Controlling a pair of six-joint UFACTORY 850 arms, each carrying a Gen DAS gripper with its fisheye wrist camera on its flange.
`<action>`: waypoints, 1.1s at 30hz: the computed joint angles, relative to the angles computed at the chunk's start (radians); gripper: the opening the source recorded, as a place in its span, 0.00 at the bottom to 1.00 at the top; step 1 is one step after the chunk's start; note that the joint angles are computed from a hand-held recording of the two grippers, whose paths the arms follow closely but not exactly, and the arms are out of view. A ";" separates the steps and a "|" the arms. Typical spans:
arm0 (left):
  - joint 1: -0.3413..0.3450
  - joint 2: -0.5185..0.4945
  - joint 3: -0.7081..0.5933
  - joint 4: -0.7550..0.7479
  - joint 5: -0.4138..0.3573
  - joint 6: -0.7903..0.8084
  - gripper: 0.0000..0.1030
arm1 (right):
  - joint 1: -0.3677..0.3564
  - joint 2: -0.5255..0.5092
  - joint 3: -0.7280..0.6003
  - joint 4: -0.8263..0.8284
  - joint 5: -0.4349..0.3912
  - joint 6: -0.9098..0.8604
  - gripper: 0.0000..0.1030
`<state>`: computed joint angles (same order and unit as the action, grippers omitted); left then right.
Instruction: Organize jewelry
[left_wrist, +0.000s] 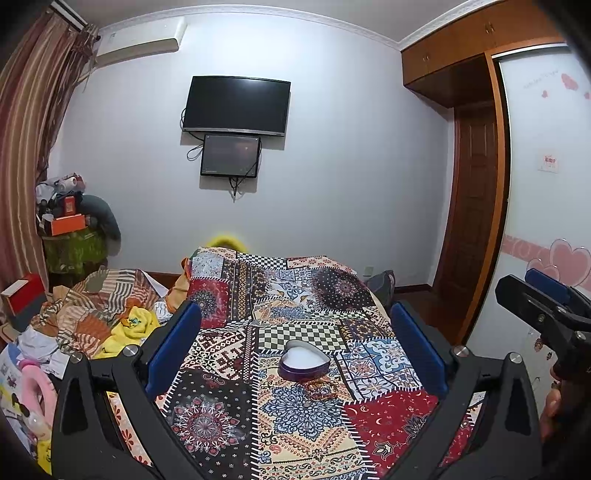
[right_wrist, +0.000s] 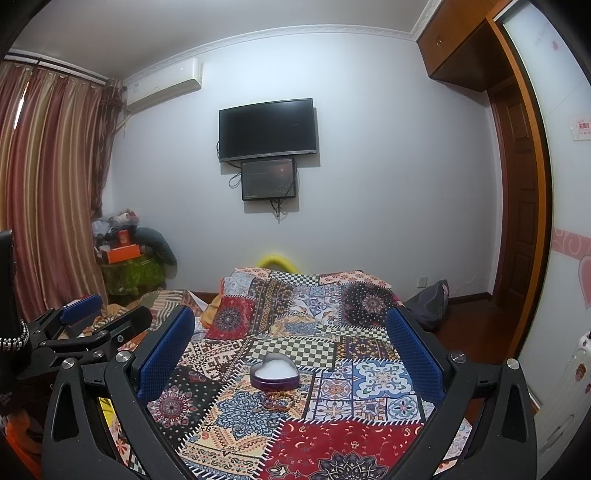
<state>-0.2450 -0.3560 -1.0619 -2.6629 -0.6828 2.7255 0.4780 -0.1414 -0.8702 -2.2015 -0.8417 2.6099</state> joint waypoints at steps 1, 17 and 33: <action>0.000 0.000 -0.001 0.001 0.001 -0.001 1.00 | 0.000 0.001 0.001 0.000 0.000 0.000 1.00; -0.001 -0.008 -0.016 0.015 0.016 -0.013 1.00 | -0.011 0.007 -0.002 0.011 0.022 -0.005 1.00; -0.003 -0.141 -0.168 0.133 0.164 -0.131 1.00 | -0.086 -0.093 -0.077 0.055 0.161 -0.033 1.00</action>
